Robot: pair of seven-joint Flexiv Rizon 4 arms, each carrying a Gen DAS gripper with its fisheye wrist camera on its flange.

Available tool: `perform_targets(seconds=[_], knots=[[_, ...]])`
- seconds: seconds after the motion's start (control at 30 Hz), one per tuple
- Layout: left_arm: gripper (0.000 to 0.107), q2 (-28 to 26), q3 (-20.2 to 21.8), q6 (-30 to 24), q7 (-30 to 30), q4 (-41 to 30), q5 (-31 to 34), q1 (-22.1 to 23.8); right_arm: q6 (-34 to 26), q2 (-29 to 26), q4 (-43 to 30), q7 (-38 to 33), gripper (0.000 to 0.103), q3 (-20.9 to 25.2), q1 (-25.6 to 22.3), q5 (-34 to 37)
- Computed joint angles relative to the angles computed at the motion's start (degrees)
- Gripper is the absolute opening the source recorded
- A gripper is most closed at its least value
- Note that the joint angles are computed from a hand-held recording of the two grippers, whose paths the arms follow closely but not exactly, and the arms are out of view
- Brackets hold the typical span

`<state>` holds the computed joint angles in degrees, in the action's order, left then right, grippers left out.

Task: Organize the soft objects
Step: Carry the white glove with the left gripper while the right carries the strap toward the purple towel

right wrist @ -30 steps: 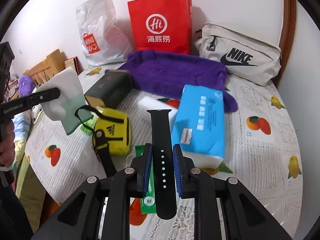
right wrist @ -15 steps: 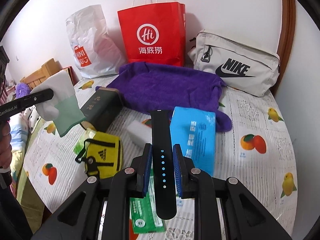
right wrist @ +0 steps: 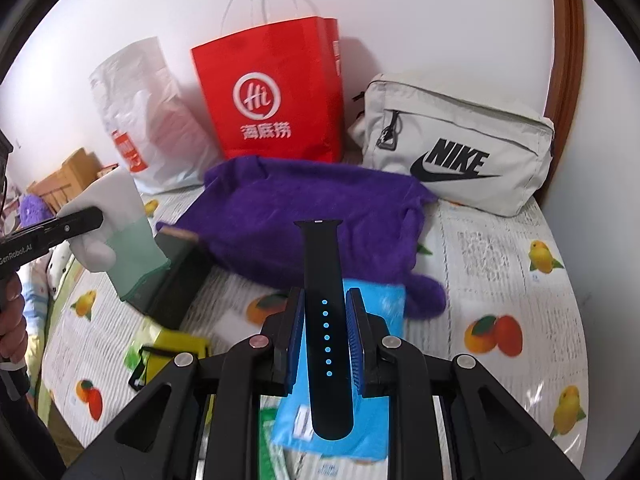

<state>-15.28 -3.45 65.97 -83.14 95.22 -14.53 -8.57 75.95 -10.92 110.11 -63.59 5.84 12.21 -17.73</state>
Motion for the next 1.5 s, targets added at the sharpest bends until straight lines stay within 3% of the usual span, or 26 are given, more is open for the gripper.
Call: perform_targets(seconds=[0.27, 0.67, 1.07, 1.27, 1.5], knots=[[0.014, -8.1, 0.56, -5.35, -1.07, -11.73, 2.94, -0.01, -2.14, -7.01, -9.37, -1.32, 0.021, -0.8, -0.48, 1.73], [0.014, -20.01, -0.06, -12.97, -0.26, -28.39, 2.46, 0.49, -7.98, -17.44, -23.84, -5.13, 0.021, -1.16, -1.38, 4.84], [0.014, -34.31, 0.52, -25.09, -1.29, -49.32, 2.26, 0.41, -16.61, -27.02, -37.25, -9.45, 0.021, -0.78, -1.78, 7.14], [0.014, -40.02, 1.57, -31.08, -3.29, -58.55, 3.85, 0.18, -21.82, -30.37, -42.32, -10.78, 0.021, -0.6, -1.97, 9.05], [0.014, -43.29, 2.46, -34.2, -5.15, -63.95, 5.88, -0.36, -25.1, -32.29, -45.48, -10.95, 0.021, -0.46, -2.19, 11.07]])
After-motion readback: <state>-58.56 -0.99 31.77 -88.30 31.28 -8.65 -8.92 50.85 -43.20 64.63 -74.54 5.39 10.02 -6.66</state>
